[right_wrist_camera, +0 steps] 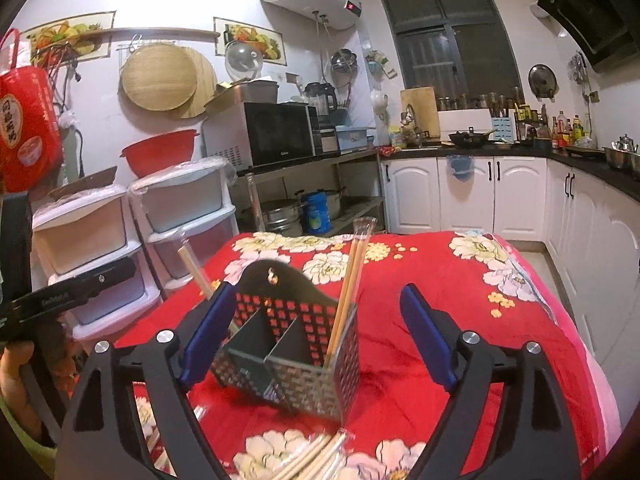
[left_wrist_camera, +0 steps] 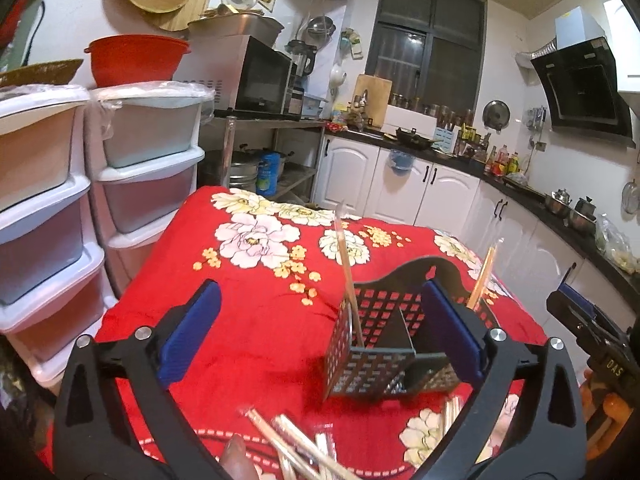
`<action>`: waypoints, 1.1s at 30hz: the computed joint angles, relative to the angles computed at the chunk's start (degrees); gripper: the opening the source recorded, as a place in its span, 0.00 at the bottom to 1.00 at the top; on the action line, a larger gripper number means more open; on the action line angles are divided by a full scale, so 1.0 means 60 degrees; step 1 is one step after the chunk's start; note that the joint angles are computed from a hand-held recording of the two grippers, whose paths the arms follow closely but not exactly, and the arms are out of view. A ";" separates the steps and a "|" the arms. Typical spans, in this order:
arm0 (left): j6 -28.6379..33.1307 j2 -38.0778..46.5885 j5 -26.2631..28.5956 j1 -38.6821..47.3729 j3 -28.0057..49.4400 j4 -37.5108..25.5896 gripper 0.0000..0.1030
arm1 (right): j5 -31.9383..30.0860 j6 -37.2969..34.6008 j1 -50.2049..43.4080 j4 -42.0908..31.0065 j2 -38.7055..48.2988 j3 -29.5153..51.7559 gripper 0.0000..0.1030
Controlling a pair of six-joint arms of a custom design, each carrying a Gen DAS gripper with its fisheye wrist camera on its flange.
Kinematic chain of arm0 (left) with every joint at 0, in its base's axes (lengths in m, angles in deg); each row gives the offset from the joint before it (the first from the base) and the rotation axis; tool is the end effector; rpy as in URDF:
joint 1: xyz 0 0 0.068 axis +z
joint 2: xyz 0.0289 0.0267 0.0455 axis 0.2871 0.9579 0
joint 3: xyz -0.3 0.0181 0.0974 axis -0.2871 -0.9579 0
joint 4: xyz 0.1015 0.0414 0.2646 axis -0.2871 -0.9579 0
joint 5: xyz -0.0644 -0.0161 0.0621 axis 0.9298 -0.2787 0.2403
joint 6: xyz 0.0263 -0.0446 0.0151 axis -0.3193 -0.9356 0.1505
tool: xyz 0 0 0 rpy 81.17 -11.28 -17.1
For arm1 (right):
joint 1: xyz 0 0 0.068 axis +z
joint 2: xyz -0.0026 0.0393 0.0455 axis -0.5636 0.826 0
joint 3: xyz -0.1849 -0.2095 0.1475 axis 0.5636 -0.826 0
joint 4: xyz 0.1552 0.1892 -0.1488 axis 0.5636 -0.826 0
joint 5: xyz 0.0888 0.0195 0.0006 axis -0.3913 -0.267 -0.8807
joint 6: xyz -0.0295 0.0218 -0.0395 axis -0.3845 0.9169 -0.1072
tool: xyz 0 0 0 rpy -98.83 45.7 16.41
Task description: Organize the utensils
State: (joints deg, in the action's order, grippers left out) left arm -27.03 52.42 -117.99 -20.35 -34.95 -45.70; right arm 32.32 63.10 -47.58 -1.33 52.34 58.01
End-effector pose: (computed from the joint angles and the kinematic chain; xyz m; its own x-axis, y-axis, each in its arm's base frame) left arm 0.2336 -0.1495 0.2817 -0.3692 -0.2176 -0.9035 -0.1380 0.9743 -0.1782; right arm 0.3079 -0.0470 0.2528 -0.3223 -0.0323 -0.9461 -0.5147 0.8448 0.1465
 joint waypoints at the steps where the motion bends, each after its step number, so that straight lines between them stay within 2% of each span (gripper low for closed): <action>1: -0.0108 -0.0085 -0.0100 -0.0105 -0.0102 -0.0059 0.89 | 0.0008 -0.0089 0.0002 -0.0092 -0.0081 -0.0054 0.79; 15: -0.1465 -0.0785 -0.0030 -0.0504 -0.1220 -0.0986 0.89 | -0.0281 -0.1830 -0.0478 -0.1995 -0.0876 -0.0747 0.79; 28: -0.2444 -0.1085 0.0936 -0.0305 -0.2276 -0.1399 0.89 | 0.0135 -0.2925 -0.0238 -0.3080 -0.0792 -0.1118 0.79; 33: -0.2646 -0.0916 0.1820 -0.0007 -0.2578 -0.1156 0.84 | 0.0558 -0.3113 0.0091 -0.3407 -0.0713 -0.1240 0.77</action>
State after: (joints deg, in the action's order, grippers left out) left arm -42.90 46.93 -107.07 -20.39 -50.41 -52.64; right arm 35.67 44.43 -47.03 -21.77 48.06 50.57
